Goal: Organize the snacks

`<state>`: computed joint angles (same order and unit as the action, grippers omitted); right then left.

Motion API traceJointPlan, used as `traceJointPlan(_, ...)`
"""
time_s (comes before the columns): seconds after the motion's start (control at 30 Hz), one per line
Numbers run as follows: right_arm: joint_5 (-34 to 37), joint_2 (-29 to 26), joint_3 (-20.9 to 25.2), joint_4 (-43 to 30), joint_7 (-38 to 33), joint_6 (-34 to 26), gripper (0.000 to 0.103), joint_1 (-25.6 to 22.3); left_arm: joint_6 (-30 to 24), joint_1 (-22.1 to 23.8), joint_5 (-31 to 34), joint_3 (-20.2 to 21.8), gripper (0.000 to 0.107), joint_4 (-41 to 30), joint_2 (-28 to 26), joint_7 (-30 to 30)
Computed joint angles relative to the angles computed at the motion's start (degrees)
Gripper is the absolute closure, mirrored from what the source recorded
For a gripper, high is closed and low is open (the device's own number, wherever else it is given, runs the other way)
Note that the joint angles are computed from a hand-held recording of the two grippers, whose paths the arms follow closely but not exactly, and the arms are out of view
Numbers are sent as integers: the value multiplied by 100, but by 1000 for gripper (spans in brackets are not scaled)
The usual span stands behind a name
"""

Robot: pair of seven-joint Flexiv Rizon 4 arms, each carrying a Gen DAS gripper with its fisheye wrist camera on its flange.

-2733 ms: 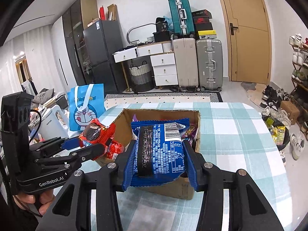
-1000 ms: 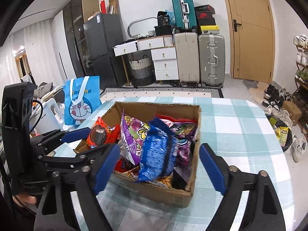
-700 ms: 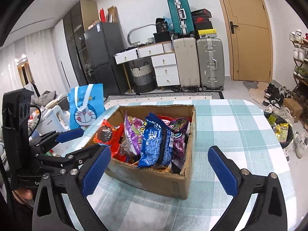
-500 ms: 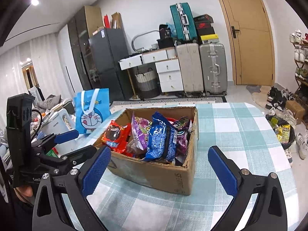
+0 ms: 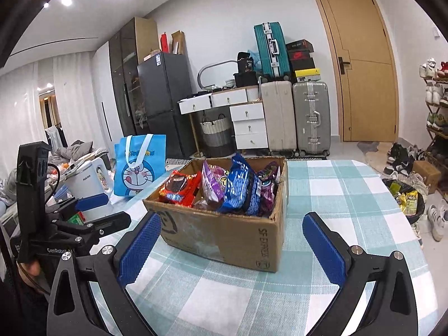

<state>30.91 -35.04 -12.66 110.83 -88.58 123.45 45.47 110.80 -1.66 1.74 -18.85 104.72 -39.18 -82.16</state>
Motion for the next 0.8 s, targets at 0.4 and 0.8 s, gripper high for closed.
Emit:
traceJointPlan(0.4, 282, -325, 307, -134, -301, 581, 0, -87, 640, -56, 265, 158, 4, 56, -327, -207)
traceJointPlan(0.8, 563, -442, 429, -242, -855, 833, 0, -32, 646, -35, 457, 121, 4, -49, -511, -183)
